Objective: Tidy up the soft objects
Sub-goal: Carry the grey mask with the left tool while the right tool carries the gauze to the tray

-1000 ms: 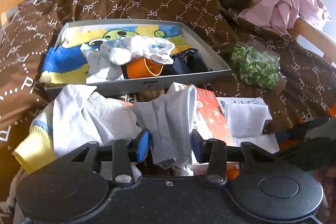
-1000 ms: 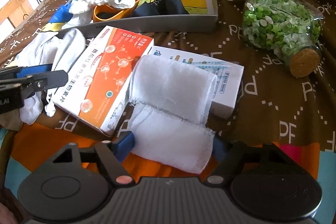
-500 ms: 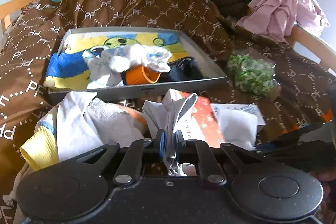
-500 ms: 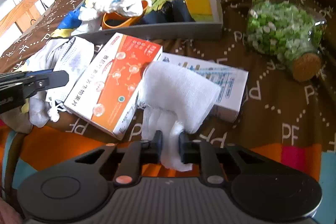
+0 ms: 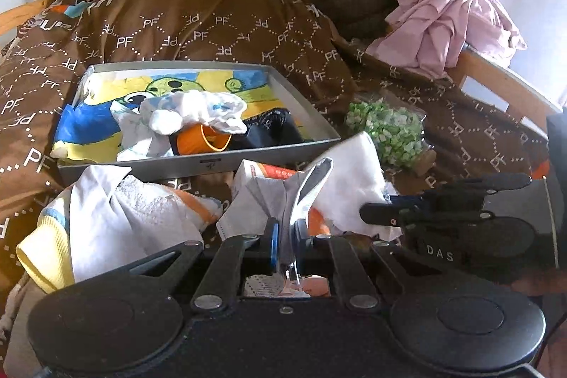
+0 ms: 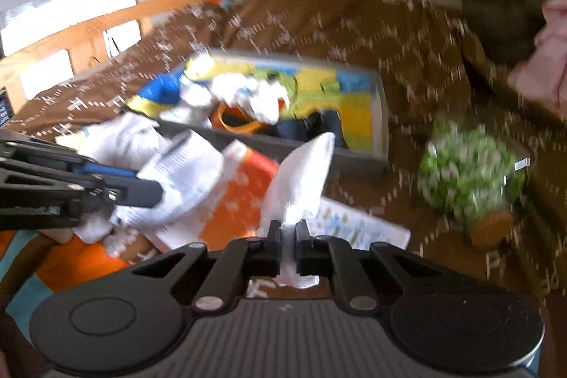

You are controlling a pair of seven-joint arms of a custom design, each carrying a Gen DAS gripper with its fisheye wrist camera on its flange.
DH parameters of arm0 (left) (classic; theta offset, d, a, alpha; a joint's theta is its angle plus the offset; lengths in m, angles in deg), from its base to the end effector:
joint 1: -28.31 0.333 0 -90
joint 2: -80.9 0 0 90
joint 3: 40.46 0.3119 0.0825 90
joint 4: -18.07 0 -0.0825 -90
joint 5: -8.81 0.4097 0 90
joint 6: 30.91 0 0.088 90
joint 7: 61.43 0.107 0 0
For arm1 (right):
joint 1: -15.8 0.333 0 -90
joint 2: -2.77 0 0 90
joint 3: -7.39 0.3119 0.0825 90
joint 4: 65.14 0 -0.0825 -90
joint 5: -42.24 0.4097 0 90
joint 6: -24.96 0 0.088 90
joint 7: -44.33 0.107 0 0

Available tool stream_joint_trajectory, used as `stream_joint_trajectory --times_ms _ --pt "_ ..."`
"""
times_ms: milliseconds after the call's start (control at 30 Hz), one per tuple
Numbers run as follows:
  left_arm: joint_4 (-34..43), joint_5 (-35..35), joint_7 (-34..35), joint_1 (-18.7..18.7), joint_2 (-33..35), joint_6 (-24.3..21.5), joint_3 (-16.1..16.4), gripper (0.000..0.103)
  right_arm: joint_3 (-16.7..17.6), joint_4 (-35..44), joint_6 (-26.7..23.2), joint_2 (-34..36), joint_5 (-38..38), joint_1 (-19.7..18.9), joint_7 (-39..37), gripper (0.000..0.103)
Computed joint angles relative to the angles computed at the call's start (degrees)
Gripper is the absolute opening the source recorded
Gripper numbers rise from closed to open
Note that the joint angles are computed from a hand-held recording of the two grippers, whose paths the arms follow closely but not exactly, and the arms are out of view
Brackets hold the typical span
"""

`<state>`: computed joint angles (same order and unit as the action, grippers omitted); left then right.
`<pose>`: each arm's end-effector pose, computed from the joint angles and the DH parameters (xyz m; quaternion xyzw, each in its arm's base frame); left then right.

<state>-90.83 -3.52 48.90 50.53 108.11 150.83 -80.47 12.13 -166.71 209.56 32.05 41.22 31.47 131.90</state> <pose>0.6805 -0.1395 0.3823 -0.5500 0.7052 -0.4066 0.1871 0.6835 0.2465 0.3679 -0.7396 0.4978 -0.2563 0.3735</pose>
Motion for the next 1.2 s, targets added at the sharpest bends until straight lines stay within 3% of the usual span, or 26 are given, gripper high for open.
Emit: stream_joint_trajectory --times_ms 100,200,333,400,467,567,800,967,1133,1200 --pt "-0.3 0.3 0.6 2.7 1.1 1.8 -3.2 0.009 1.9 -1.1 4.6 0.0 -1.1 -1.4 -1.5 0.008" --pt "-0.6 2.1 -0.6 4.8 2.2 4.1 -5.5 0.009 -0.4 -1.7 7.7 -0.1 -1.2 0.9 -1.9 0.008" --pt "0.3 4.8 -3.1 5.4 3.9 7.4 -6.1 0.009 -3.4 -0.7 11.1 0.7 0.7 3.7 -1.6 0.008" --pt "2.1 6.3 -4.4 5.6 5.6 7.7 -6.6 0.009 -1.9 0.8 12.0 1.7 0.5 2.3 -0.9 0.008" --pt "3.6 8.7 -4.9 6.3 7.5 8.8 -7.6 0.009 2.5 2.9 12.2 3.1 -1.8 -1.9 0.8 0.008" --pt "6.3 12.3 -5.7 6.2 10.3 10.5 -7.9 0.009 3.2 7.1 13.1 5.9 -3.0 -2.5 2.0 0.008" --pt "16.1 15.2 -10.2 0.5 15.2 12.1 -1.5 0.009 4.6 19.9 11.7 14.2 -4.2 -3.3 5.3 0.008" --pt "26.1 16.8 -13.6 -4.4 20.4 10.1 3.3 0.009 8.6 33.5 6.7 22.6 -5.6 -4.9 6.3 0.008" --pt "34.6 18.8 -16.1 -7.6 25.0 6.8 6.2 0.009 10.6 48.1 -0.3 31.5 -3.7 -4.1 4.2 0.008" --pt "37.1 18.3 -16.6 -7.9 26.7 5.6 6.5 0.009 9.7 54.3 -3.7 35.0 -1.5 -2.7 4.0 0.008"
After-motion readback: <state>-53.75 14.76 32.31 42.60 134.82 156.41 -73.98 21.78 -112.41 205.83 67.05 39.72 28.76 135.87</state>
